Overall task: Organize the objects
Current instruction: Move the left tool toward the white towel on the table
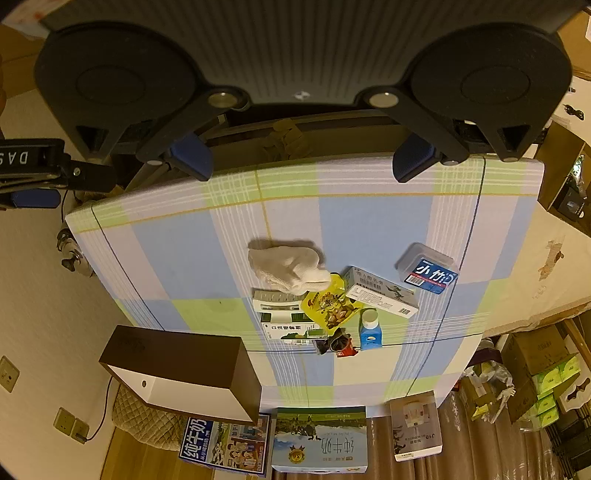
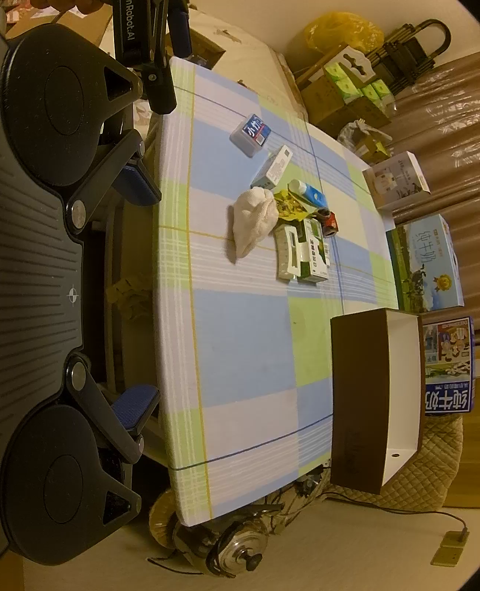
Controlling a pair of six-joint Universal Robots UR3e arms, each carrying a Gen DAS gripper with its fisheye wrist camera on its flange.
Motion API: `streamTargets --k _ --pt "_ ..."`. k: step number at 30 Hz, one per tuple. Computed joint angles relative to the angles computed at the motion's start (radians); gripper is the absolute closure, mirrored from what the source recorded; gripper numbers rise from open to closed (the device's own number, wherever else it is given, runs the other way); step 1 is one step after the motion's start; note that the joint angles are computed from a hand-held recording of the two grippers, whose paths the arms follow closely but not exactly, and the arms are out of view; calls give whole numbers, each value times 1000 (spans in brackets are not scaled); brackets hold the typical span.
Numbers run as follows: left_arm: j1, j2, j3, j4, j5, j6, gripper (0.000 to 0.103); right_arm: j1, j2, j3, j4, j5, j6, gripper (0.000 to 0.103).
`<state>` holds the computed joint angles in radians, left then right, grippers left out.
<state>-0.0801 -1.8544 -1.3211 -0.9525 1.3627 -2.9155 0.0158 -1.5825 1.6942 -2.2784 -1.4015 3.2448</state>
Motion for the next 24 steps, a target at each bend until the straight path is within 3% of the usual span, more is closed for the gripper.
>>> streamTargets --k 24 --pt "-33 -185 254 -75 30 -50 1 -39 140 -143 22 39 -62 2"
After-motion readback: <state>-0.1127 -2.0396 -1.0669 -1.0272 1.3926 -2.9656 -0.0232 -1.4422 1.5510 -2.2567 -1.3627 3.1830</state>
